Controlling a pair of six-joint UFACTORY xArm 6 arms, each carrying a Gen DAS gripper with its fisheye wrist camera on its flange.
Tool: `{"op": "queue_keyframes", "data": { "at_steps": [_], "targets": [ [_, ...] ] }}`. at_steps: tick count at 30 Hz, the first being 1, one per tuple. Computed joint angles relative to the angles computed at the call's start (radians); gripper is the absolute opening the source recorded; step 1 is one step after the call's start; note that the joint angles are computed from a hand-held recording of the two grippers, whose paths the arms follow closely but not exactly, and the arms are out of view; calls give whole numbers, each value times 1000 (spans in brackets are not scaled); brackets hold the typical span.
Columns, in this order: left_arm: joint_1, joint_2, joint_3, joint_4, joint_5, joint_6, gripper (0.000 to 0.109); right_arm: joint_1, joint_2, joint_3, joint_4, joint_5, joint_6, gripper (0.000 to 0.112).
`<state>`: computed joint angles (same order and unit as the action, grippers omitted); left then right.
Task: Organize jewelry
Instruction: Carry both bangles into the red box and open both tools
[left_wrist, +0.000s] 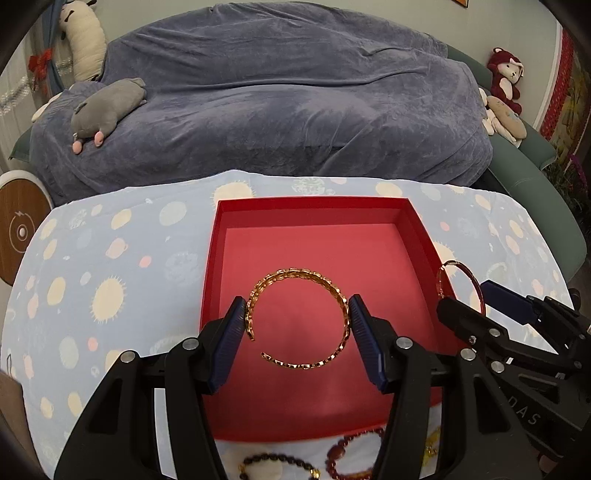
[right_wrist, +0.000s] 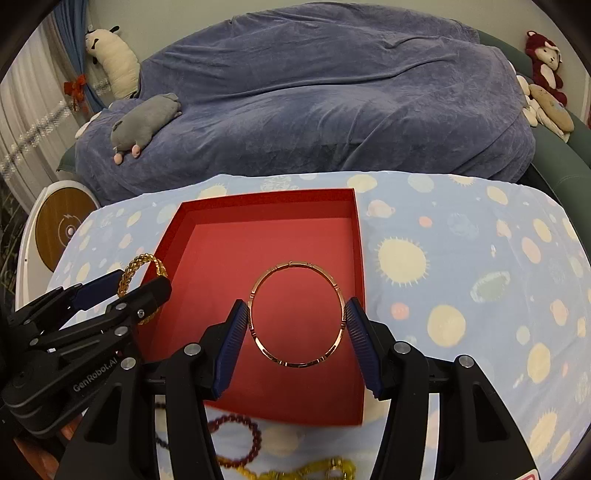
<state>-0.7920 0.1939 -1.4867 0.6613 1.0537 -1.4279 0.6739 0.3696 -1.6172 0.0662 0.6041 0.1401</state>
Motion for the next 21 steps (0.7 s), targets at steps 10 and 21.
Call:
{"op": "queue_keyframes", "data": {
  "at_steps": [10, 21],
  "targets": [
    [149, 117, -49, -94, -98, 127, 54, -10, 385, -522, -16, 202, 2, 53],
    [183, 163, -72, -98, -91, 141, 65, -16, 521, -707, -4, 267, -4, 55]
  ]
}}
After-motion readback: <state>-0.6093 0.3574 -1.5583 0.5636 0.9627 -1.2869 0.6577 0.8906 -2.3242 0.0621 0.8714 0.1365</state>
